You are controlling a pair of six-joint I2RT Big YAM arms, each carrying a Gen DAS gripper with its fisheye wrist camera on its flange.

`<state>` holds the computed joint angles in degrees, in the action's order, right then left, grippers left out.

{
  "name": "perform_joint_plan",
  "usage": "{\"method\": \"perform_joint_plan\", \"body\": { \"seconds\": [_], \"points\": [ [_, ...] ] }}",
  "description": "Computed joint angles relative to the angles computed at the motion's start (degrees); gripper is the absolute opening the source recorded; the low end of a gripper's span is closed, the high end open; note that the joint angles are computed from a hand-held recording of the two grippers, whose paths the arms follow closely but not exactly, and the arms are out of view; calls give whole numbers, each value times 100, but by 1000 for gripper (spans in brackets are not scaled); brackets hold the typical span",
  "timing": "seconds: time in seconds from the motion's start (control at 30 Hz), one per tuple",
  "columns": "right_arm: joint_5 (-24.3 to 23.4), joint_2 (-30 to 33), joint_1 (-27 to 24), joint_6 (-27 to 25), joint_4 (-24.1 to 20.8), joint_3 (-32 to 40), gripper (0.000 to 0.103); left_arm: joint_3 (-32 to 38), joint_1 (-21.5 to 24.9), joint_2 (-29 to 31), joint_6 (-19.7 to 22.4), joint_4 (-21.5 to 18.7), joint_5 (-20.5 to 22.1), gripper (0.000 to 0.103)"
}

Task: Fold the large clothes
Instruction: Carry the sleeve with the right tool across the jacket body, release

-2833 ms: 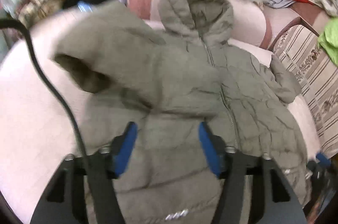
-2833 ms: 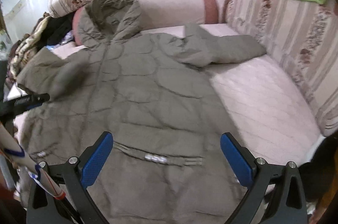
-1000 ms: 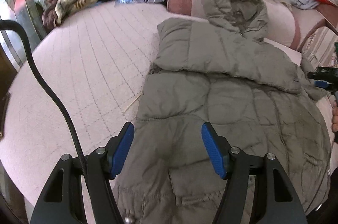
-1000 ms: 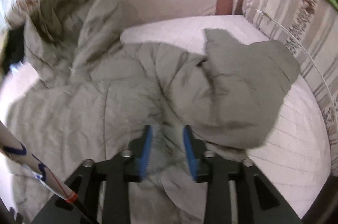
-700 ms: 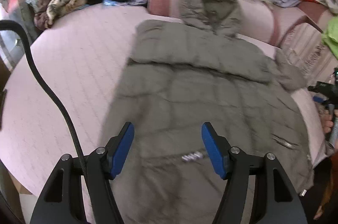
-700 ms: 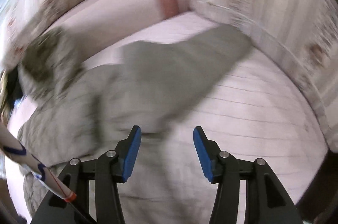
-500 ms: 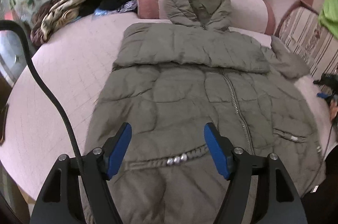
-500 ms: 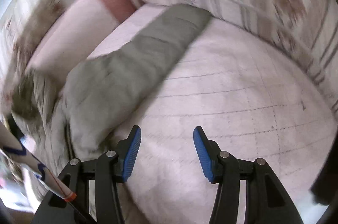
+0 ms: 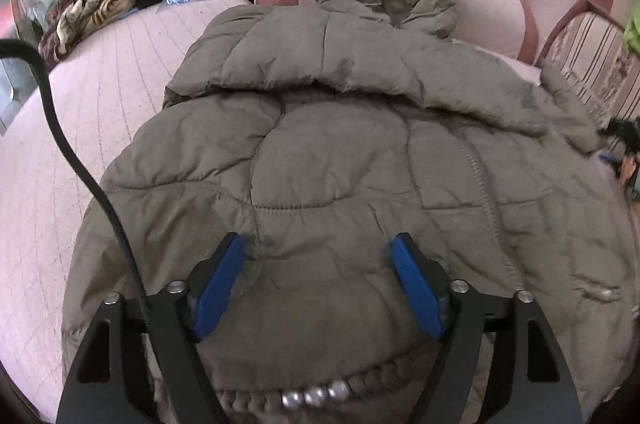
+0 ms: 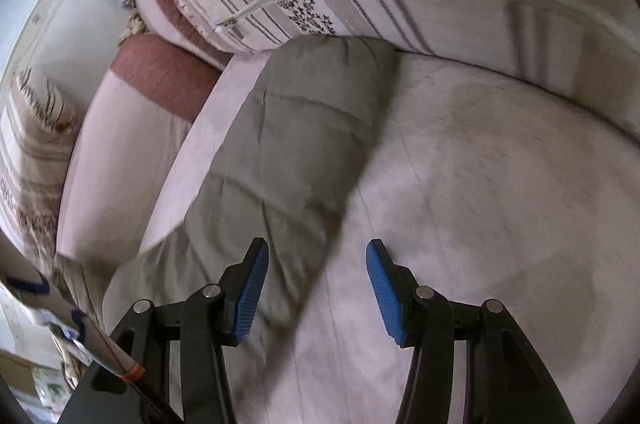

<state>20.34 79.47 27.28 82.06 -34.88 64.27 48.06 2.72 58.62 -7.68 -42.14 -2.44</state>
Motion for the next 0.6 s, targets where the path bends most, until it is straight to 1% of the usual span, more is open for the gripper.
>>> {"method": "perform_joint_plan", "body": {
  "seconds": [0.07,0.1,0.13,0.2,0.23,0.27,0.33,0.37,0.47,0.53,0.6],
  "points": [
    [62,60,-98,-38,205,-17,56,-58,-110,17,40,129,-229,81],
    [66,96,-156,-13,264,1,53,-65,-163,40,55,162,-332,83],
    [77,121,-184,5,232,34,49,-62,-167,50,70,170,-352,84],
    [-60,177,-290,-43,64,155,14,-55,-153,87,80,197,-324,85],
    [-131,143,-331,-97,65,143,13,-52,-128,90,89,196,-283,86],
    [-81,123,-319,-163,-88,227,9,-55,-106,91,88,201,-233,86],
    [154,123,-242,-390,-500,513,8,-60,-81,90,87,207,-181,87],
    [357,117,-140,-544,-827,758,8,-57,-80,95,89,209,-174,87],
    [882,136,172,-901,-1477,1388,7,-63,-83,95,92,218,-185,87],
    [1380,274,510,-1237,-2035,2083,7,-57,-108,94,91,202,-254,87],
    [1740,431,833,-1567,-2312,2688,7,-40,-179,59,95,139,-433,87]
  ]
}}
